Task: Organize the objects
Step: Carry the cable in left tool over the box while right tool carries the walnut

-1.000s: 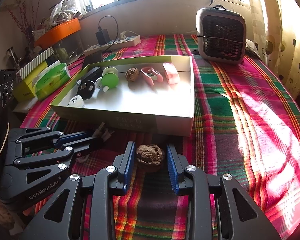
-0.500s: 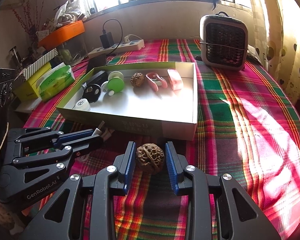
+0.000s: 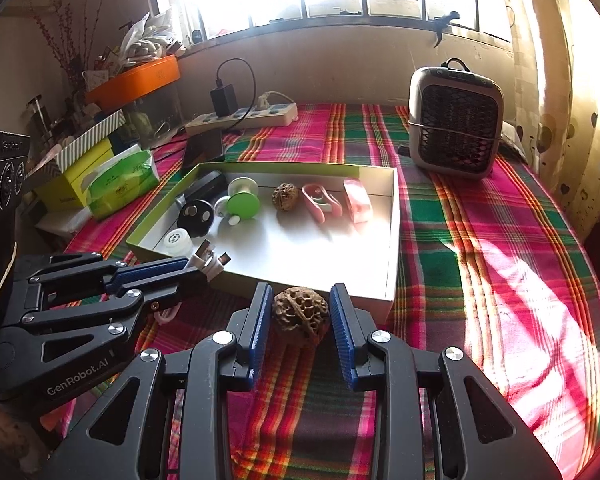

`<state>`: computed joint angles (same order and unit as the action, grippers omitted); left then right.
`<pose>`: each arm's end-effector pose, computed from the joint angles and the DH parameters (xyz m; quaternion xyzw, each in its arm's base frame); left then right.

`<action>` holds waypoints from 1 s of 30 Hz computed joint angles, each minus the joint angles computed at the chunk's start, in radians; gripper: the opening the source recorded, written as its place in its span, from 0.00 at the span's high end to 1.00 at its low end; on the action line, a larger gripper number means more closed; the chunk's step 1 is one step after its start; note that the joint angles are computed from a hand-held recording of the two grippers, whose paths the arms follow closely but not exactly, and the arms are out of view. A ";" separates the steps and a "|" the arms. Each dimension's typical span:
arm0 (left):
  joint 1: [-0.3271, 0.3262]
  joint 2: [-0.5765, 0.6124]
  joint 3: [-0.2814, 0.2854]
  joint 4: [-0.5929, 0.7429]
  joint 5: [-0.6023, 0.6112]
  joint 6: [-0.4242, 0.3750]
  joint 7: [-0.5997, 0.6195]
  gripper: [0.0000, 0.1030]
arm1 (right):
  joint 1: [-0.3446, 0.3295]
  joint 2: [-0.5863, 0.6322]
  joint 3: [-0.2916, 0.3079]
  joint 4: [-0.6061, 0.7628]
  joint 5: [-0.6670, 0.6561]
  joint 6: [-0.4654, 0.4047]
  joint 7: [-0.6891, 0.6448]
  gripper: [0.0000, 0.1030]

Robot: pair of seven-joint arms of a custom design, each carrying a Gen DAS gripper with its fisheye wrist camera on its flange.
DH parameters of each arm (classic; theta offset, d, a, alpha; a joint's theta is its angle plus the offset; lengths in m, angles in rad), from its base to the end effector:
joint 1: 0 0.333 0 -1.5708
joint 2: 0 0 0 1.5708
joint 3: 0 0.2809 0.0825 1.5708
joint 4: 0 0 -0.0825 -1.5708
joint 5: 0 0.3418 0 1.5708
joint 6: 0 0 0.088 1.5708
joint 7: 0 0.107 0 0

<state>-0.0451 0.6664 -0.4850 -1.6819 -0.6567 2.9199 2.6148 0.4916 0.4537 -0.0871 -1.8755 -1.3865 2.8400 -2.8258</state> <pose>0.6151 -0.2553 0.2991 -0.3551 0.8514 -0.3765 0.0849 0.5312 0.2874 0.2918 -0.5811 0.7100 -0.2634 0.2980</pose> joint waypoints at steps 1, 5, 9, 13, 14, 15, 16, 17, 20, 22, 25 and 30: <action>-0.005 0.005 0.005 0.012 0.005 -0.005 -0.008 0.90 | -0.002 0.001 -0.001 0.006 0.001 0.001 -0.007 0.69; -0.037 0.033 0.038 0.065 0.036 -0.016 -0.055 0.90 | -0.014 0.017 -0.007 0.038 0.012 0.014 -0.032 0.69; -0.073 0.070 0.076 0.132 0.083 -0.039 -0.125 0.90 | -0.022 0.043 -0.018 0.074 0.052 0.028 -0.078 0.69; -0.097 0.108 0.101 0.190 0.134 -0.053 -0.180 0.90 | -0.031 0.080 -0.029 0.113 0.123 0.051 -0.148 0.69; -0.102 0.116 0.105 0.203 0.145 -0.055 -0.192 0.90 | -0.032 0.089 -0.032 0.120 0.145 0.055 -0.171 0.69; -0.105 0.126 0.108 0.218 0.155 -0.060 -0.203 0.90 | -0.034 0.100 -0.035 0.131 0.171 0.058 -0.200 0.69; -0.109 0.136 0.111 0.233 0.166 -0.064 -0.213 0.90 | -0.036 0.111 -0.037 0.141 0.198 0.060 -0.228 0.69; -0.117 0.147 0.120 0.251 0.180 -0.069 -0.229 0.90 | -0.036 0.121 -0.041 0.149 0.223 0.063 -0.250 0.69; -0.145 0.190 0.156 0.321 0.225 -0.112 -0.298 0.90 | -0.045 0.152 -0.049 0.170 0.302 0.084 -0.316 0.69; -0.149 0.208 0.159 0.344 0.245 -0.118 -0.316 0.90 | -0.042 0.168 -0.059 0.181 0.345 0.092 -0.350 0.69; -0.159 0.231 0.170 0.378 0.274 -0.134 -0.347 0.90 | -0.036 0.186 -0.074 0.189 0.407 0.107 -0.399 0.69; -0.171 0.260 0.181 0.422 0.311 -0.150 -0.383 0.90 | -0.017 0.208 -0.103 0.199 0.495 0.129 -0.469 0.69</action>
<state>-0.2158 0.9260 -0.3043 -1.2603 -0.3455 2.7702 2.2317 0.4743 0.6619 -0.1899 -1.6769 -0.8913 2.9693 -3.2949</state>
